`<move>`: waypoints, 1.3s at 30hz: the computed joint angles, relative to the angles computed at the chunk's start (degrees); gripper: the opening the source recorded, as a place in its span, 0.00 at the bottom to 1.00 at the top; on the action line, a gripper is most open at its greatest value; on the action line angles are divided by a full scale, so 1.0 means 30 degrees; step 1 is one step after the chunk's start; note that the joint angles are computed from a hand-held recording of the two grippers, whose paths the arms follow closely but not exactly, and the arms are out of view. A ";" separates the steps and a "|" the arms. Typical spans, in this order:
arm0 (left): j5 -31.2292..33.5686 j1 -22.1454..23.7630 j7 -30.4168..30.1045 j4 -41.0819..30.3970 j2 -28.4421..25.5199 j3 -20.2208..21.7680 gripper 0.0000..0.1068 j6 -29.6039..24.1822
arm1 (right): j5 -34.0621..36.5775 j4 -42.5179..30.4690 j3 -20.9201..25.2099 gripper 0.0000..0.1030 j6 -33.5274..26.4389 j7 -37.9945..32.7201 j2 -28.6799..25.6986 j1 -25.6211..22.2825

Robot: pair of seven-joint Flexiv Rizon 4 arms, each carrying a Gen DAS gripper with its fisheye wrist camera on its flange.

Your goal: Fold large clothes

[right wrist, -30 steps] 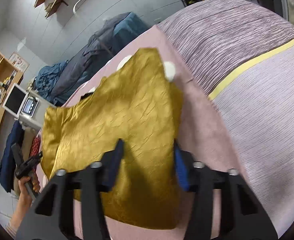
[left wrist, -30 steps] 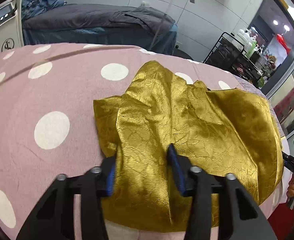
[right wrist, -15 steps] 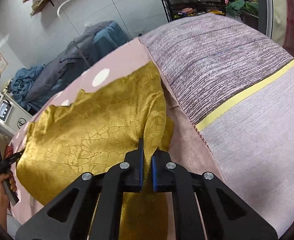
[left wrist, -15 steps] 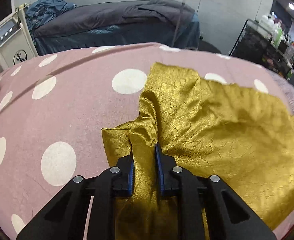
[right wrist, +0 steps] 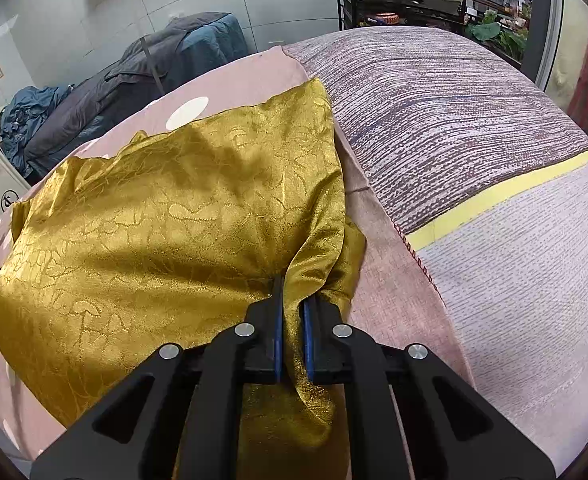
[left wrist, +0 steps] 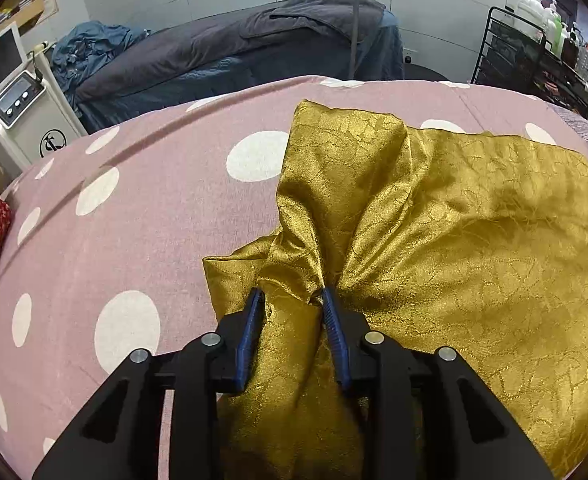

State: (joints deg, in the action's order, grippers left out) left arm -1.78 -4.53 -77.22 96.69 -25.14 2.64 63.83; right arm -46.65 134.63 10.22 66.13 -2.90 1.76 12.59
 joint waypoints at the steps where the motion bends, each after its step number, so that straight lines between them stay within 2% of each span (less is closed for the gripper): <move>1: 0.0118 -0.0072 -0.0145 -0.0063 -0.0012 0.0110 0.35 -0.0044 | -0.0029 -0.0060 0.0043 0.07 -0.0236 0.0001 0.0005 0.0046; 4: 0.0429 -0.0167 -0.0611 -0.0235 -0.0001 0.0385 0.47 -0.0201 | 0.0031 -0.0305 0.0065 0.08 -0.0615 0.0170 -0.0076 0.0166; 10: 0.1222 -0.0158 -0.0725 -0.0153 0.0314 0.0655 0.57 0.0025 | 0.0721 -0.0318 0.0197 0.11 -0.0852 0.0148 0.0183 0.0299; 13: 0.1989 -0.0386 -0.0913 -0.0153 0.0518 0.0939 0.59 0.0069 | 0.1031 -0.0203 0.0235 0.18 -0.0815 0.0150 0.0367 0.0258; 17: 0.2875 -0.0550 -0.1486 -0.0191 0.0793 0.1292 0.71 0.0157 | 0.1299 -0.0293 0.0425 0.43 -0.2059 0.0446 0.0819 0.0248; 23: 0.2485 0.0152 -0.1073 0.0511 0.1455 0.0919 0.79 0.0600 | 0.2048 0.0327 0.0674 0.53 -0.1906 0.0820 0.1840 -0.0050; 25: 0.1574 0.0667 -0.0753 0.1095 0.1787 0.0582 0.82 0.0851 | 0.2114 0.0627 0.0790 0.57 -0.1587 0.0981 0.2222 -0.0194; 27: -0.0413 0.1562 -0.0058 0.1890 0.2159 -0.0126 0.83 0.0899 | 0.2092 0.1051 0.0883 0.61 -0.1073 0.1154 0.2609 -0.0397; 32: -0.8381 0.3950 0.2677 0.4511 0.3384 -0.2127 0.83 0.0621 | 0.2290 0.2954 0.0853 0.68 0.3051 0.1948 0.3338 -0.1462; 35: -1.1855 0.4153 0.4066 0.6070 0.4309 -0.2118 0.83 0.0318 | 0.2330 0.4012 0.1244 0.70 0.4986 0.2539 0.3726 -0.2288; 39: -1.3611 0.3451 0.5561 0.7714 0.5326 -0.1538 0.83 0.0324 | 0.1847 0.5237 0.2367 0.73 0.6843 0.3483 0.4417 -0.3608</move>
State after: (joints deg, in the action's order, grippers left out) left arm -42.61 5.83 -60.54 119.83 -9.16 -1.98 64.80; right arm -41.11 150.34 17.33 86.66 7.55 15.01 1.76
